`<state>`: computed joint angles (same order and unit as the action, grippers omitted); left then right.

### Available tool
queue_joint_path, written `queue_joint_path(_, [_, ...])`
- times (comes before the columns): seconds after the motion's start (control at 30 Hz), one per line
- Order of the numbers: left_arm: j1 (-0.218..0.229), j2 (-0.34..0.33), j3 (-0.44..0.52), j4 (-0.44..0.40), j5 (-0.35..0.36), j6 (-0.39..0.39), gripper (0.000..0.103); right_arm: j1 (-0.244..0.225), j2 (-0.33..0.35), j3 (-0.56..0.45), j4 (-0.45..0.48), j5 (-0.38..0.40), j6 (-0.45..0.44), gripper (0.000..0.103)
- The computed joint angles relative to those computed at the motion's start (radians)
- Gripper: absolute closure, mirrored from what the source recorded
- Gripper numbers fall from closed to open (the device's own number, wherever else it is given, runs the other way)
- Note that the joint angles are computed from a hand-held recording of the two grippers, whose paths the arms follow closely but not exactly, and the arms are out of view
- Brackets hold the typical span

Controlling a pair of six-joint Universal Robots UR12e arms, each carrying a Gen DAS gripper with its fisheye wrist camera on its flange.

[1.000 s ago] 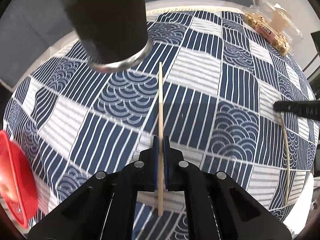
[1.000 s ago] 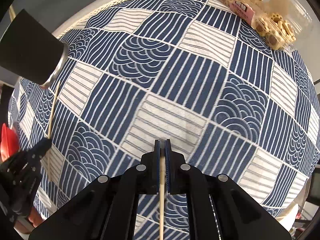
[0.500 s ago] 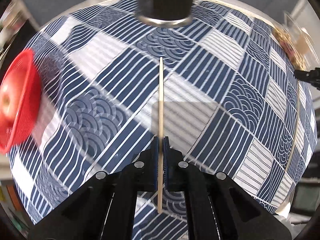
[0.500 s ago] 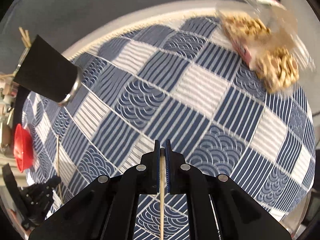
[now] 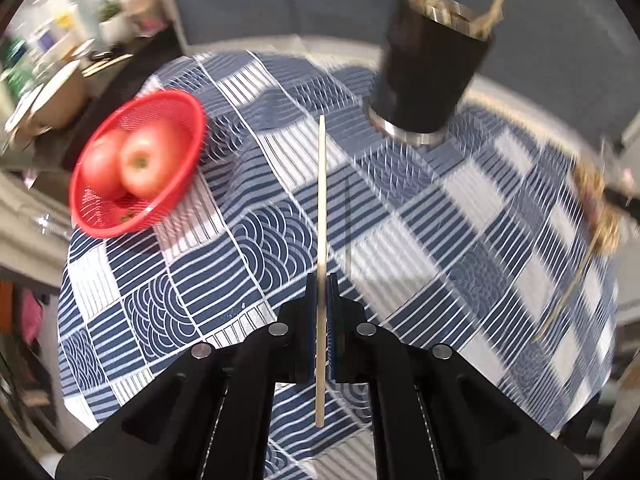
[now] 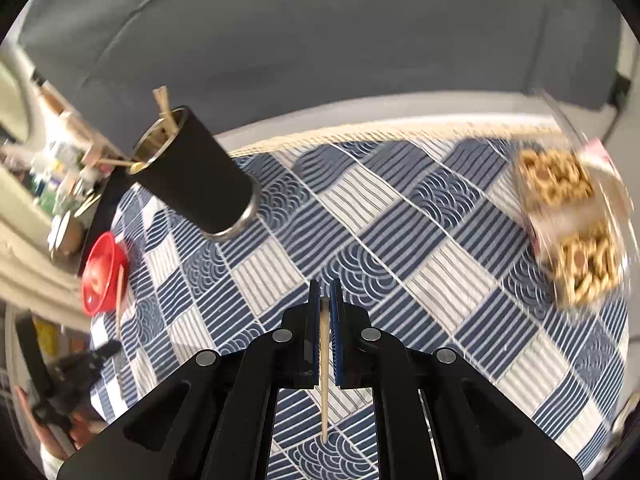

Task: Organize utensils
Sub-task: 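Lift both chopsticks and lower them into the black cup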

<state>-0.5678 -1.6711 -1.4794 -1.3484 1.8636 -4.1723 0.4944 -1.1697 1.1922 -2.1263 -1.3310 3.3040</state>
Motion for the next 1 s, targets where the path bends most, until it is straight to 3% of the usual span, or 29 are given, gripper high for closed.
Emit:
queue_joint_path(0.17, [-0.023,0.007,0.028,0.023,0.088,-0.107,0.099,0.007,-0.007,-0.017,-0.043,0.007,-0.117,0.098])
queue_joint_path(0.27, [-0.026,0.005,0.046,0.052,0.096,-0.122,0.099,0.006,-0.012,-0.028,-0.070,0.026,-0.143,0.098])
queue_joint_path(0.37, [-0.023,-0.006,0.080,0.070,0.082,-0.088,0.098,0.008,-0.006,-0.058,-0.102,0.040,-0.178,0.098])
queue_joint_path(0.47, [0.006,0.001,0.075,0.160,-0.014,-0.057,0.099,0.007,0.005,-0.090,-0.118,0.056,-0.187,0.098])
queue_joint_path(0.7, [0.073,-0.044,0.156,0.203,-0.193,0.065,0.098,0.013,0.057,-0.210,-0.136,0.052,-0.159,0.098])
queue_joint_path(0.87, [0.111,-0.095,0.234,0.145,-0.281,0.116,0.099,0.016,0.125,-0.352,-0.098,0.080,-0.166,0.098])
queue_joint_path(1.0, [0.144,-0.134,0.283,0.098,-0.364,0.151,0.098,0.031,0.187,-0.479,-0.075,0.050,-0.195,0.098])
